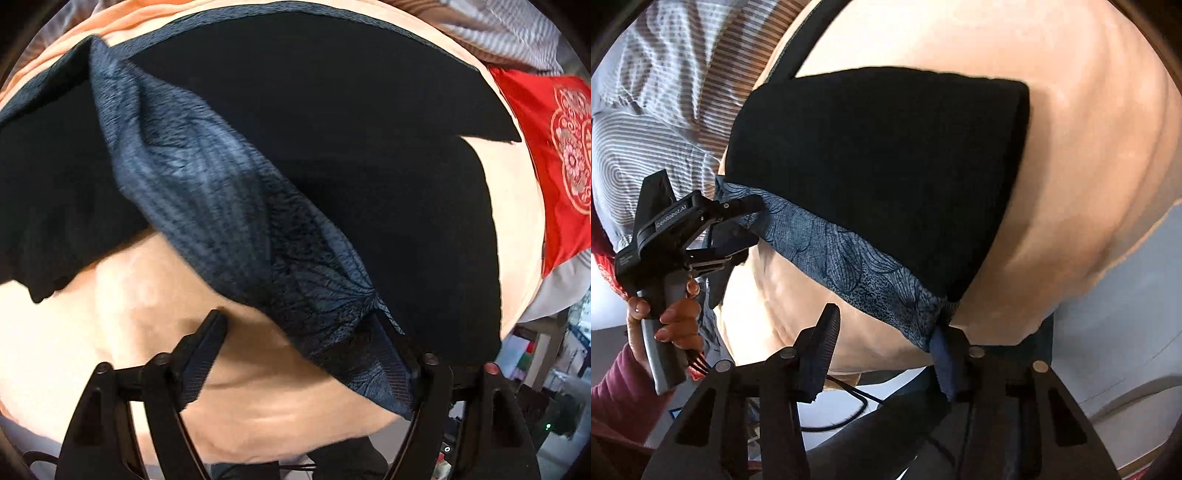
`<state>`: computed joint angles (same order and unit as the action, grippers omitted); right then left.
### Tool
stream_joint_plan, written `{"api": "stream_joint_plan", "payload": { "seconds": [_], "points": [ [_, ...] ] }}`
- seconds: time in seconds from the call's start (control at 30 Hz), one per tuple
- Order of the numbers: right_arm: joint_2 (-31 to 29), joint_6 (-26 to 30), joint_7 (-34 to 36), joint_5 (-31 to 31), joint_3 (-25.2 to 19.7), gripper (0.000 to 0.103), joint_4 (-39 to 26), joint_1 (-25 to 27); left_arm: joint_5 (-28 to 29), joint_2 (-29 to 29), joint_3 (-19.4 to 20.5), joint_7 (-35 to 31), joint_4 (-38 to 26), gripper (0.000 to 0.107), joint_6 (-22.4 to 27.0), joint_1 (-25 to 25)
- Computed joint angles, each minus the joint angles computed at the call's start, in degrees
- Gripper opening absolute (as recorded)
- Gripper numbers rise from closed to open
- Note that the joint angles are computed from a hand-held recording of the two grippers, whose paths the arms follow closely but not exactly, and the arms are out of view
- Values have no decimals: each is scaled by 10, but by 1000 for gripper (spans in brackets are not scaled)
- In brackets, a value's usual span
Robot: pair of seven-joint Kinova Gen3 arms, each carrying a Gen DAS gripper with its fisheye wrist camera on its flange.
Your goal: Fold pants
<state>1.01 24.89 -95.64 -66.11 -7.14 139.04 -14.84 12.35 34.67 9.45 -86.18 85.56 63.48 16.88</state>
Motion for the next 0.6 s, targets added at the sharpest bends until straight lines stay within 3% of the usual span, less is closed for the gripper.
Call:
{"api": "stream_joint_plan", "payload": {
  "seconds": [0.03, 0.07, 0.1, 0.13, 0.17, 0.2, 0.27, 0.4, 0.5, 0.6],
  "points": [
    [6, 7, 16, -23, 4, 37, 4, 5, -2, 4, -5, 9, -7, 85, -4, 15],
    [8, 18, 35, -47, 9, 15, 7, 13, -4, 3, -5, 12, -9, 85, -9, 19],
    [5, 25, 52, -70, 11, 5, 10, 20, -1, 1, 4, 9, -7, 74, -18, 15],
    [-2, 34, 76, -93, 15, 4, 14, 29, 6, -3, 4, 1, -5, 61, -24, 14],
    [-12, 47, 99, -117, 23, 3, 15, 38, 13, -2, 14, -7, -11, 33, -21, 5],
    [-26, 58, 122, -140, 34, 3, 17, 44, 16, 1, 15, -7, -20, 24, -13, 5],
    [-44, 76, 169, -176, 49, 3, 14, 58, 34, -8, 19, -19, -25, 16, -11, -10],
    [-40, 158, 222, -144, 96, 3, -50, 120, 56, -21, 22, -26, -61, 16, -4, -15],
    [2, 223, 241, -102, 116, 3, -126, 172, 53, 8, 14, 5, -138, 16, 25, 4],
    [59, 283, 267, -73, 185, 3, -205, 164, 39, 47, 9, 42, -217, 16, 41, 25]
  ]
}}
